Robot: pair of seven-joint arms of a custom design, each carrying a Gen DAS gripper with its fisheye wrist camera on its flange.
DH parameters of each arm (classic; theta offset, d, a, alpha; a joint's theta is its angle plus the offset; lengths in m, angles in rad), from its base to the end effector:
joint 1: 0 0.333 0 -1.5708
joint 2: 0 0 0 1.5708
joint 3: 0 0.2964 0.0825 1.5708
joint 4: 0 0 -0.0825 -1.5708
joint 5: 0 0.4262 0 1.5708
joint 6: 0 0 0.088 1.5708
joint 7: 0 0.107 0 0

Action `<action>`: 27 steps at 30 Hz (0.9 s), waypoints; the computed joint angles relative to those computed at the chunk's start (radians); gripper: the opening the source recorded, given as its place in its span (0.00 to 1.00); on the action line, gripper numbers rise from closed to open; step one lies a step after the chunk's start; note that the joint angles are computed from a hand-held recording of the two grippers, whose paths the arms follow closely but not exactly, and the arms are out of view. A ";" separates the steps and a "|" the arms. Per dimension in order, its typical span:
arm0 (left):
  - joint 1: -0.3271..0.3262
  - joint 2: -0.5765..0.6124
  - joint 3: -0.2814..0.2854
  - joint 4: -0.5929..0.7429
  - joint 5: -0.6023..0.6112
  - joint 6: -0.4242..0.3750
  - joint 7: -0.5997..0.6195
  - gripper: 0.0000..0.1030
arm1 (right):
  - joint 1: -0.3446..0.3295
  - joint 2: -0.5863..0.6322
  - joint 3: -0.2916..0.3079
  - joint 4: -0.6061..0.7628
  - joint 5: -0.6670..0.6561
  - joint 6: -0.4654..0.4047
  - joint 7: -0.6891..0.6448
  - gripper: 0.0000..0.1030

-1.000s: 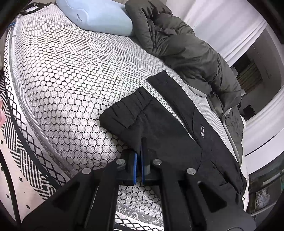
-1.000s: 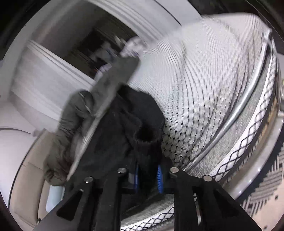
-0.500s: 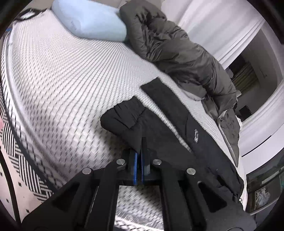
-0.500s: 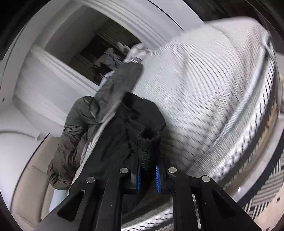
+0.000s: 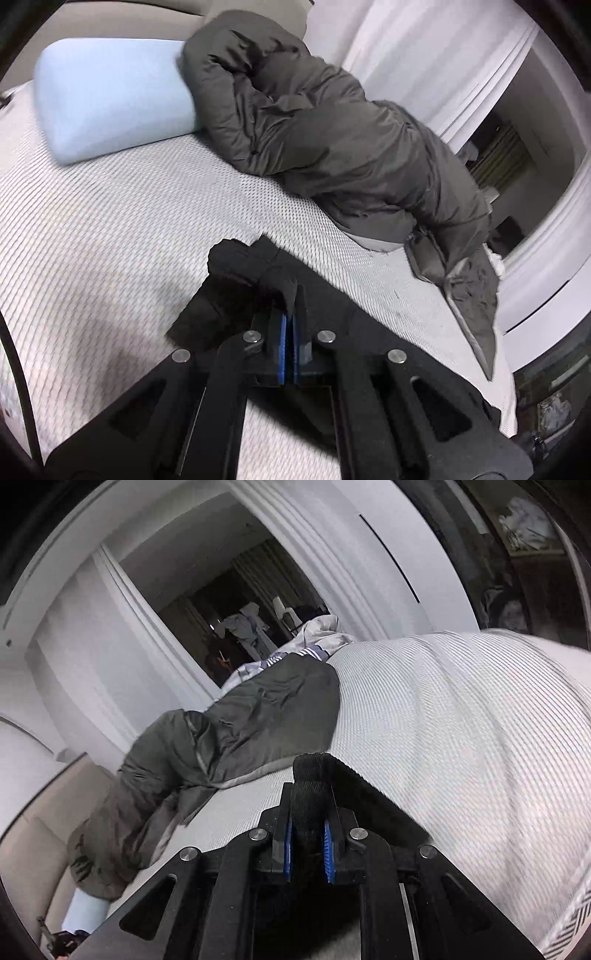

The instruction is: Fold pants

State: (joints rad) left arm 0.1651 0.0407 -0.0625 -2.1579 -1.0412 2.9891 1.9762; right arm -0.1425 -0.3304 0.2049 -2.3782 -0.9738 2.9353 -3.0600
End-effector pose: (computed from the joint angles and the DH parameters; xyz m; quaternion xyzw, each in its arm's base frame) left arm 0.5958 0.1229 0.4011 -0.8165 0.3930 -0.3932 0.1558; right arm 0.5211 0.0904 0.4862 -0.3737 0.7954 -0.2833 0.3840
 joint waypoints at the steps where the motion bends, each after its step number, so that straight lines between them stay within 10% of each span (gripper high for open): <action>1: -0.012 0.059 0.012 0.060 0.146 0.003 -0.126 0.00 | 0.017 0.074 -0.021 0.069 0.036 -0.017 -0.068 0.11; 5: -0.096 0.312 0.122 0.362 0.611 -0.131 -0.541 0.01 | 0.095 0.377 -0.070 0.389 0.184 -0.194 -0.357 0.13; 9: -0.081 0.476 0.117 0.569 0.751 -0.224 -0.669 0.71 | 0.162 0.557 -0.125 0.585 0.180 -0.324 -0.388 0.59; 15: -0.002 0.354 0.018 0.387 0.782 -0.114 -0.611 0.91 | 0.254 0.457 -0.197 0.439 0.130 -0.264 -0.309 0.80; 18: 0.076 0.234 -0.093 0.223 0.679 -0.065 -0.506 0.91 | 0.294 0.363 -0.215 0.308 0.098 -0.184 -0.218 0.88; 22: 0.180 0.083 -0.272 0.041 0.217 -0.071 -0.112 0.90 | 0.318 0.294 -0.182 0.204 0.195 -0.139 -0.249 0.89; 27: 0.125 0.056 -0.281 -0.009 -0.010 -0.153 0.031 0.77 | 0.323 0.239 -0.130 0.108 0.184 -0.069 -0.164 0.91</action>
State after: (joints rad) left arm 0.2902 0.0966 -0.3433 -2.1671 -1.0510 2.8365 2.0074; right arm 0.1807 -0.0912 0.0746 -2.2701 -0.7903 2.8663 -3.2237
